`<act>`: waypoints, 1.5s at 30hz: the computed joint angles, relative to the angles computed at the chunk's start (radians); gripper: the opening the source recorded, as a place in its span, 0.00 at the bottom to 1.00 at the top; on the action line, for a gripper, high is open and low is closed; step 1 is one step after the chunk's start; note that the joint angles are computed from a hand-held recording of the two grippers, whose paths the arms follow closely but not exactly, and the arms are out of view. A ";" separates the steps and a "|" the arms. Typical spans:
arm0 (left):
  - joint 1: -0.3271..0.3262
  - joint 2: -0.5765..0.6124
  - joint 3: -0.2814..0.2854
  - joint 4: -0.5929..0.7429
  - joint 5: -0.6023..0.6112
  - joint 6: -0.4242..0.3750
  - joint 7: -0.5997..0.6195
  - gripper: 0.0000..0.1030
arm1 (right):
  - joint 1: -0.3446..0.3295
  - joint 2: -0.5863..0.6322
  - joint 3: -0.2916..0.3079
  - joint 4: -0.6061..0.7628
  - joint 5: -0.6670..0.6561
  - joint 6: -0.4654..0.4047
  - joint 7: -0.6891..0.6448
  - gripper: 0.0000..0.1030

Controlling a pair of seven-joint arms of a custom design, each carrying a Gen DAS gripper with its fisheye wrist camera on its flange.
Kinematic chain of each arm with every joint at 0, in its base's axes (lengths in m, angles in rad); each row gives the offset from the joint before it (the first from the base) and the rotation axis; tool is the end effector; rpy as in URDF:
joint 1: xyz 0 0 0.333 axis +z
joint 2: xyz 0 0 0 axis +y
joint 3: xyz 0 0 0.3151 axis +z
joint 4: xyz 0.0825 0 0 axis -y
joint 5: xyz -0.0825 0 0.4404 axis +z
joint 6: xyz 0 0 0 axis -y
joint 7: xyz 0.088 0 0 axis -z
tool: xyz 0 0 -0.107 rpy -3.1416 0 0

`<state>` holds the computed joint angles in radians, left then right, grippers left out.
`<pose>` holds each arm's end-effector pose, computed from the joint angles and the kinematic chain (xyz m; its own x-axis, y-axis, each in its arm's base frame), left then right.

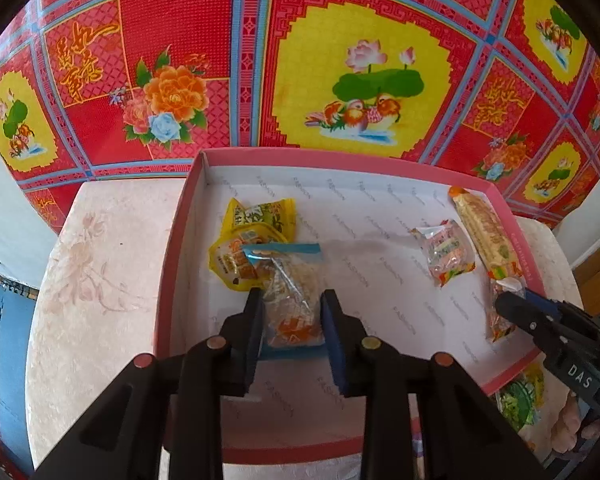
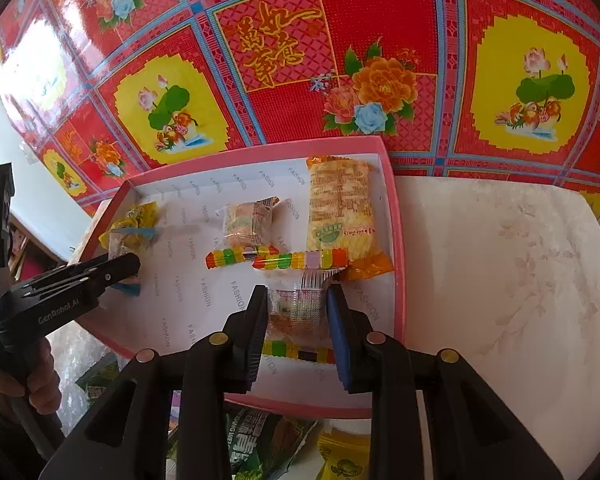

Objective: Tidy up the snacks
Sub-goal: 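Open the left gripper to drop the bag while the right drops the cake in the tray, then move both grippers back to the snack pile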

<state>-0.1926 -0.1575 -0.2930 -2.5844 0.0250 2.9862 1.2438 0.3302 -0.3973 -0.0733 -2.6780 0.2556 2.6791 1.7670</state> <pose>0.4549 -0.2400 0.3311 -0.2192 -0.9695 0.1098 -0.8467 0.1331 -0.5152 0.4503 0.1120 0.3651 -0.0934 -0.9541 -0.2846 -0.9332 0.1835 -0.3089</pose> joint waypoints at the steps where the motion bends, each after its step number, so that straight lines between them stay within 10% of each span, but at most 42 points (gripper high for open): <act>1: 0.008 0.004 -0.007 0.004 0.015 0.001 -0.010 0.31 | -0.001 -0.003 0.001 -0.003 -0.001 0.002 0.000 0.29; 22: -0.082 -0.072 0.048 -0.049 -0.189 -0.003 0.136 0.42 | 0.004 -0.046 -0.003 -0.027 0.025 -0.002 -0.020 0.51; 45: -0.158 -0.341 0.056 -0.214 -0.338 -0.028 0.193 0.42 | 0.004 -0.306 -0.009 -0.148 -0.065 -0.071 0.121 0.51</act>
<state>-0.3508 -0.4983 -0.2367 -2.7983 -0.3128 2.9586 1.4365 0.3345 -0.7029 -0.0823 -2.8258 0.1902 2.6081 1.8885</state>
